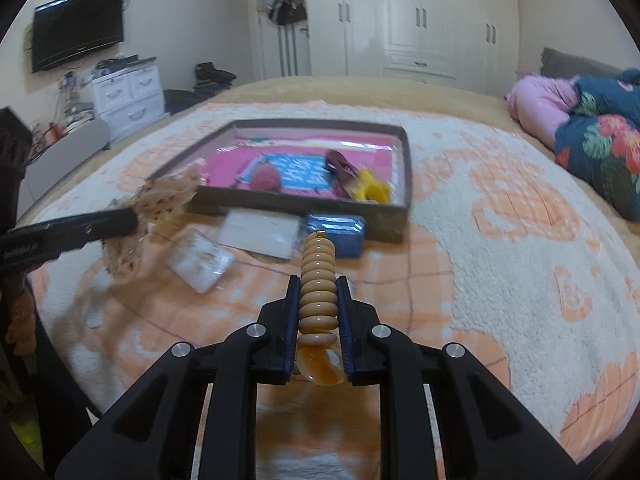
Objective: Organize jewelry
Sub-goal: 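Carry the lace pouch and spiral hair tie over the box with both grippers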
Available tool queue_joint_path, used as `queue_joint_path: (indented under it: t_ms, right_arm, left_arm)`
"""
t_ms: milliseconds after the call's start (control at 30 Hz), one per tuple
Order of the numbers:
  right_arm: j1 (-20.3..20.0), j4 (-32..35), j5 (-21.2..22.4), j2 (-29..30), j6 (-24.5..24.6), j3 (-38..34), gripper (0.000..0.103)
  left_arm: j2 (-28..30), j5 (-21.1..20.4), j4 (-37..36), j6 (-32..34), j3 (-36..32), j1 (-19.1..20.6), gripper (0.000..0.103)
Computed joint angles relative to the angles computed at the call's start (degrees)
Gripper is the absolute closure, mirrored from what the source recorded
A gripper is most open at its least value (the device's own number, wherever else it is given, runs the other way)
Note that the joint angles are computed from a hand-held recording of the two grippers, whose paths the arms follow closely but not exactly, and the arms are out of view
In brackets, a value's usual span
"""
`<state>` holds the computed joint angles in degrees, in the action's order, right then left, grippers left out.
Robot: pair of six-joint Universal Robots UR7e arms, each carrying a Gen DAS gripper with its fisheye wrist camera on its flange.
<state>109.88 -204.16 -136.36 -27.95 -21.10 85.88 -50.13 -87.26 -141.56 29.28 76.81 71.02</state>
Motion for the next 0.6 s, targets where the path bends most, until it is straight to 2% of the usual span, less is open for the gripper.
queue_joint_path:
  t_ms: [167, 600]
  right_arm:
    - [0.97, 0.11, 1.64, 0.64, -2.82, -1.28, 0.086]
    - [1.86, 2.41, 3.85, 2.22, -5.90, -5.14, 0.086]
  left_arm:
    - [-0.53, 0.22, -3.56, 0.19, 0.00, 0.11, 0.085]
    - [-0.42, 0.58, -6.96, -1.24, -1.25, 0.91, 0.085]
